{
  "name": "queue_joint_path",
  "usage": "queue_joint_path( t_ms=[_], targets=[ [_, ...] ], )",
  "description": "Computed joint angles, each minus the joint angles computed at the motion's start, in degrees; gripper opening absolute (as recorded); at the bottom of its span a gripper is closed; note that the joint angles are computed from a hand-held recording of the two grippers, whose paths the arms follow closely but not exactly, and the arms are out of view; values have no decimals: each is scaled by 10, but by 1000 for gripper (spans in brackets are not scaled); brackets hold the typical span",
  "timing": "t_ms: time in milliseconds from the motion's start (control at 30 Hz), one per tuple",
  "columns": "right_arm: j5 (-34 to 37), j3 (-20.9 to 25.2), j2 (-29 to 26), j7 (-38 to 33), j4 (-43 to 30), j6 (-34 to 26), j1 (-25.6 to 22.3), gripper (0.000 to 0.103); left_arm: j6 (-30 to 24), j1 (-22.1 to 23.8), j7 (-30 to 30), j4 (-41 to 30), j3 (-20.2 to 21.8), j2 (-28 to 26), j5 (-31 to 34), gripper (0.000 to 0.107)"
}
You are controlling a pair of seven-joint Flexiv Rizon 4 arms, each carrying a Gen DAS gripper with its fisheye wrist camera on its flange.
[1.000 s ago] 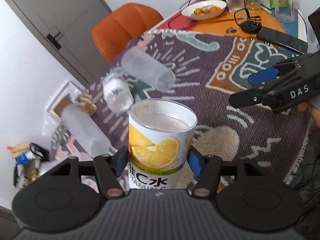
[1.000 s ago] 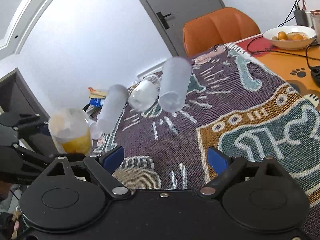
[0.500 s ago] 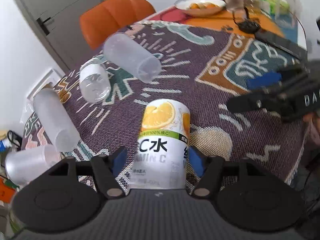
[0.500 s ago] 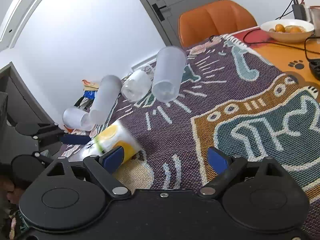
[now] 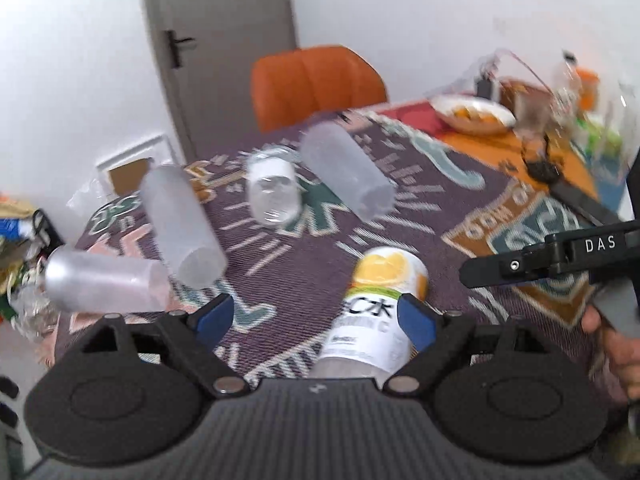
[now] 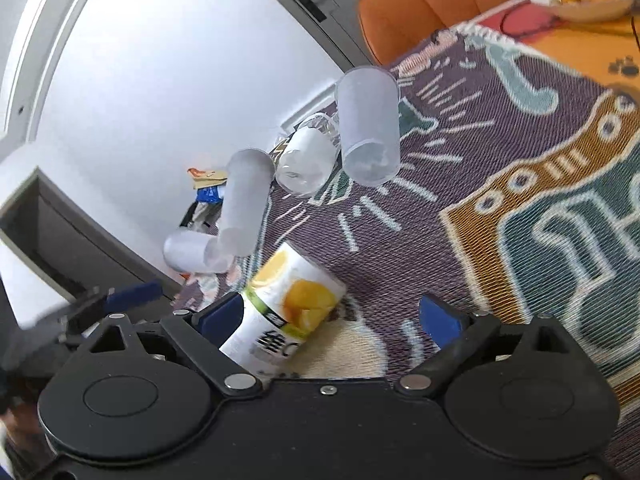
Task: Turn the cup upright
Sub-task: 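Close the right gripper on the bottle while the left gripper releases it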
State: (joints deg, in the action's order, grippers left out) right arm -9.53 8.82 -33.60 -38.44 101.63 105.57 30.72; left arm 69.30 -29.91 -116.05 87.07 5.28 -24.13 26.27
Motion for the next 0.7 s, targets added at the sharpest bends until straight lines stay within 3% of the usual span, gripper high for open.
queue_joint_path(
  t_ms=[267,467,700],
  targets=[
    [-27,119,-50,40,-71,-54,-78,97,57,-33,-189,21,66,14,80,94],
    [-18,162,-82,44,-122,-102,-99,97,77,-36,-320,41,88,22,110,95],
    [16,190,-105,20,-162,-139,-109,96,90,-19,-386,62,89,26,125,96]
  ],
)
